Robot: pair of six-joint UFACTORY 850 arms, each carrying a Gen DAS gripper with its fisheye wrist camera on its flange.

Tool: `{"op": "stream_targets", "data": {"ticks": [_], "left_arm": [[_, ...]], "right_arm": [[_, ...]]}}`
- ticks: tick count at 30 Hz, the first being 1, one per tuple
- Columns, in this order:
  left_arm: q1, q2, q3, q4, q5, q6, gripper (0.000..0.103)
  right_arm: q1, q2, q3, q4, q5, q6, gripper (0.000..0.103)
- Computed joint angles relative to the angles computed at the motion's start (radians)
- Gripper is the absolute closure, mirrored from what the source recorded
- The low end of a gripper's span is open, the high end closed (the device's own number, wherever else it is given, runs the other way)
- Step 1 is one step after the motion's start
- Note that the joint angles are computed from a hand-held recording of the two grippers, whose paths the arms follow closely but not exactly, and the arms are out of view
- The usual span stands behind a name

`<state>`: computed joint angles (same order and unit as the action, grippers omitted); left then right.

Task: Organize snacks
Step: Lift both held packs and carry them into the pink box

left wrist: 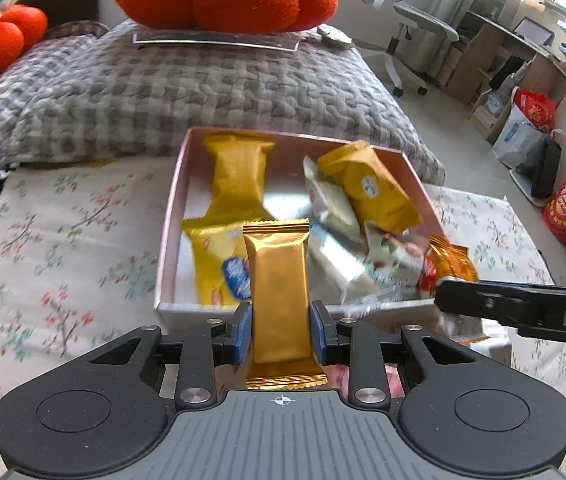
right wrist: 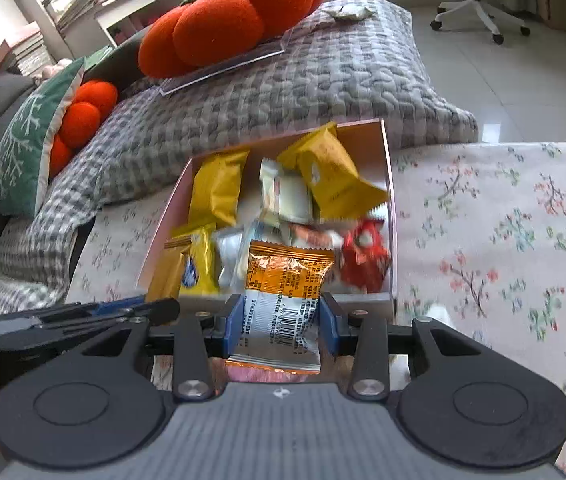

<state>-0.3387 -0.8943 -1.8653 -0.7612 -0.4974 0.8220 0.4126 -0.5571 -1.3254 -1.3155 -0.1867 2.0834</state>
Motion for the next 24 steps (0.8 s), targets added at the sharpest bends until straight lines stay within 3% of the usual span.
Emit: {"op": "stream_targets", "data": {"ticks": [8,24], "left_arm": [[-0.025,-0.127,-0.204,0.057,-0.043,-0.070,0.075],[-0.041,-0.328,-0.533,0.172,-0.146,-0.237,0.075]], "right_arm": [[-0.040,-0.063,-0.088,-0.006,0.009,-0.022,0.067],[-0.089,-0.148,-0.195,0.185,0.037,-0.205,0.066]]}}
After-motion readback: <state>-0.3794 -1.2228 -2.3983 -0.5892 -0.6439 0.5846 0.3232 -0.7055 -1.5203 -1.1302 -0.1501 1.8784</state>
